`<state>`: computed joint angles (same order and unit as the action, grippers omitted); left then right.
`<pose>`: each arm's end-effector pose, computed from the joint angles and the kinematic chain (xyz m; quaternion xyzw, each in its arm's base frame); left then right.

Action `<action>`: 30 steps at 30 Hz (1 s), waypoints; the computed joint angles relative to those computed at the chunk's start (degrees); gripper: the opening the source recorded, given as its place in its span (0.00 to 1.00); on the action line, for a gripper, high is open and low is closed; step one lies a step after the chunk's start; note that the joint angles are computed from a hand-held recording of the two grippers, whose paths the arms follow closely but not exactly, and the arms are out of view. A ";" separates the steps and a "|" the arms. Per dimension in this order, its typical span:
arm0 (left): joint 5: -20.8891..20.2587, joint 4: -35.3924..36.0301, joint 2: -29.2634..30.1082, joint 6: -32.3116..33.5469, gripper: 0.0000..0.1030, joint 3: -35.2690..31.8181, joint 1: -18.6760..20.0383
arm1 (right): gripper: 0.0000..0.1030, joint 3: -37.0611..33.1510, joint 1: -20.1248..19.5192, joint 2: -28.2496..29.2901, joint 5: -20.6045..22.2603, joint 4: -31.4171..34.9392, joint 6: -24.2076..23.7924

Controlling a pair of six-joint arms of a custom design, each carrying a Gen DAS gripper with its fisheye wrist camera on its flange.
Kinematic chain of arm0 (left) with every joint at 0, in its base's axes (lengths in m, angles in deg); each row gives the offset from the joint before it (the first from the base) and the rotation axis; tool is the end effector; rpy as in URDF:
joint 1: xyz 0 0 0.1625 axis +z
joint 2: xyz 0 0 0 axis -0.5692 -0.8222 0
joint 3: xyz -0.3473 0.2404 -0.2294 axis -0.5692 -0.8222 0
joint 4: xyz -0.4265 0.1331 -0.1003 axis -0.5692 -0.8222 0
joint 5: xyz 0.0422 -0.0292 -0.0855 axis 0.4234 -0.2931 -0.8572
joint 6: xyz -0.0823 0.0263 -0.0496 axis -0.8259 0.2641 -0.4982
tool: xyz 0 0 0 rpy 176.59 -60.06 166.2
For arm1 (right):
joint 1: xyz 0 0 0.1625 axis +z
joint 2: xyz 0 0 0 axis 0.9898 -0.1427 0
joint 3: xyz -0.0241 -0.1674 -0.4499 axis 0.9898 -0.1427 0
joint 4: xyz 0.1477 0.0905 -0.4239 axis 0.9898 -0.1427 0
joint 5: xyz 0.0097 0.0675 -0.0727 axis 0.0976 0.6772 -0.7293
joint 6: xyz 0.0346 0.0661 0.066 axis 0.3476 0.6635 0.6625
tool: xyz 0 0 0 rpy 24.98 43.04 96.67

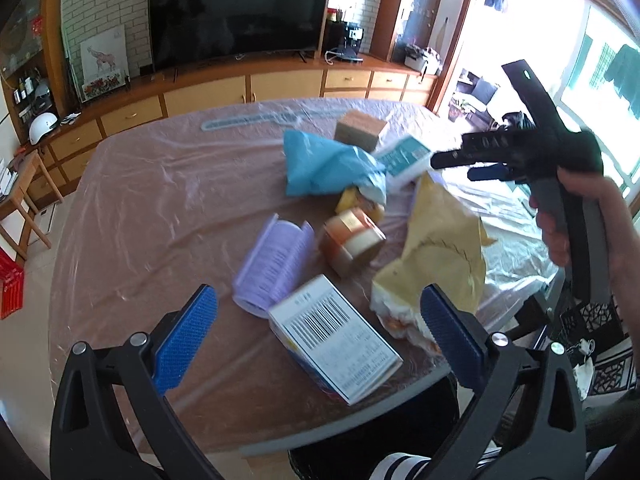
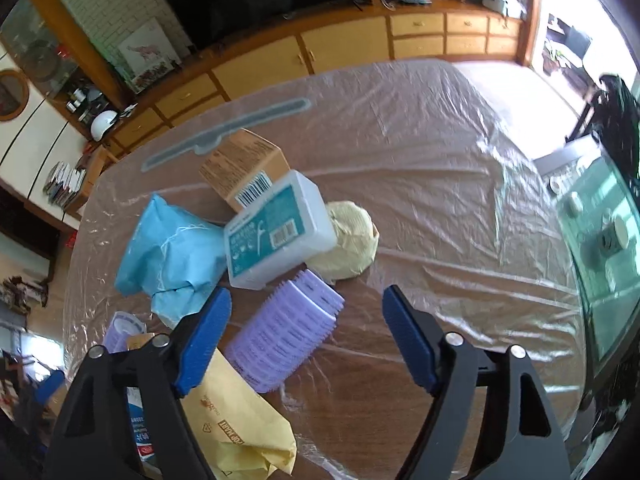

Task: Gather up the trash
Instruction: 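Grasp the white medicine box with the left tool while the right tool grasps a purple roller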

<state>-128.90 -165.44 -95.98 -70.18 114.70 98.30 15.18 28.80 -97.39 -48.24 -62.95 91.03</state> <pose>-0.1300 -0.6951 0.3457 0.2169 0.9029 -0.2546 0.2699 0.4050 -0.8564 0.1608 0.0394 -0.9512 0.1775 0.2491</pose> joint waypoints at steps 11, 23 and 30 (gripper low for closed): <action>3.96 2.06 1.77 -1.98 0.73 1.67 -0.42 | 0.62 -1.76 -0.75 1.68 2.88 7.00 7.99; 4.07 3.97 2.53 -1.25 0.68 -2.54 2.33 | 0.55 -9.96 0.07 6.57 -3.63 10.84 -2.24; 4.24 5.55 2.66 -3.62 0.69 -3.24 2.38 | 0.60 -11.13 -0.09 7.23 -3.49 12.54 -0.75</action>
